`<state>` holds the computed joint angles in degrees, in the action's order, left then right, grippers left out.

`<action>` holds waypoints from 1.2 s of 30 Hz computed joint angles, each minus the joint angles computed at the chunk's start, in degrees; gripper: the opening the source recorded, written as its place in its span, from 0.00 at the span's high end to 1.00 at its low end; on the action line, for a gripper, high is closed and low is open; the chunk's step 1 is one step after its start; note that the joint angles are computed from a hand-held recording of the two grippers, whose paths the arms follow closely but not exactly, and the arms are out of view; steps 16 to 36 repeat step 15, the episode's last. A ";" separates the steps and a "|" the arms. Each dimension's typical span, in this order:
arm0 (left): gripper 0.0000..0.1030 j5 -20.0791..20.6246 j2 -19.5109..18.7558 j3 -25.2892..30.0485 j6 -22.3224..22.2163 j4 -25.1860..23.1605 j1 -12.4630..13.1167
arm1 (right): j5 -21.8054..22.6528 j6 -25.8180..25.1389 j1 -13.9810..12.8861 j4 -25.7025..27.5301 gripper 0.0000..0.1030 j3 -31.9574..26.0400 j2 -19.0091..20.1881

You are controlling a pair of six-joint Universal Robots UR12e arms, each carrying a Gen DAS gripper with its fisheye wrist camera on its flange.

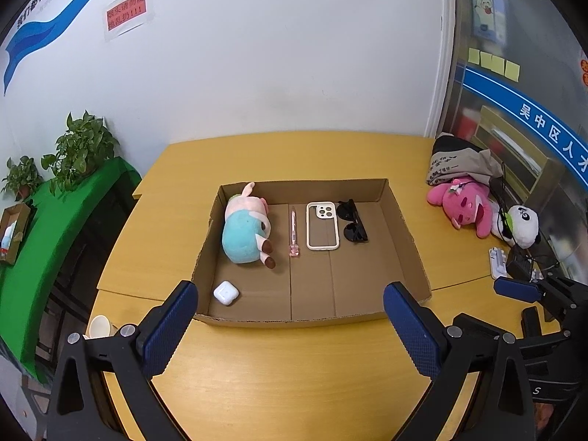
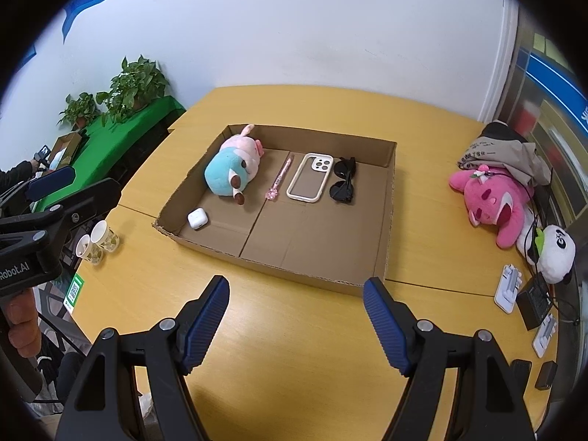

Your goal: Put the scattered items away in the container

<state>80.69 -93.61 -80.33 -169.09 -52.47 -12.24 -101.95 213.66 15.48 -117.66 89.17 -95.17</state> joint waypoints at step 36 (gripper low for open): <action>0.01 0.07 -2.35 1.91 -0.45 -3.20 0.39 | 1.33 -1.38 -0.83 2.39 0.27 -2.26 2.44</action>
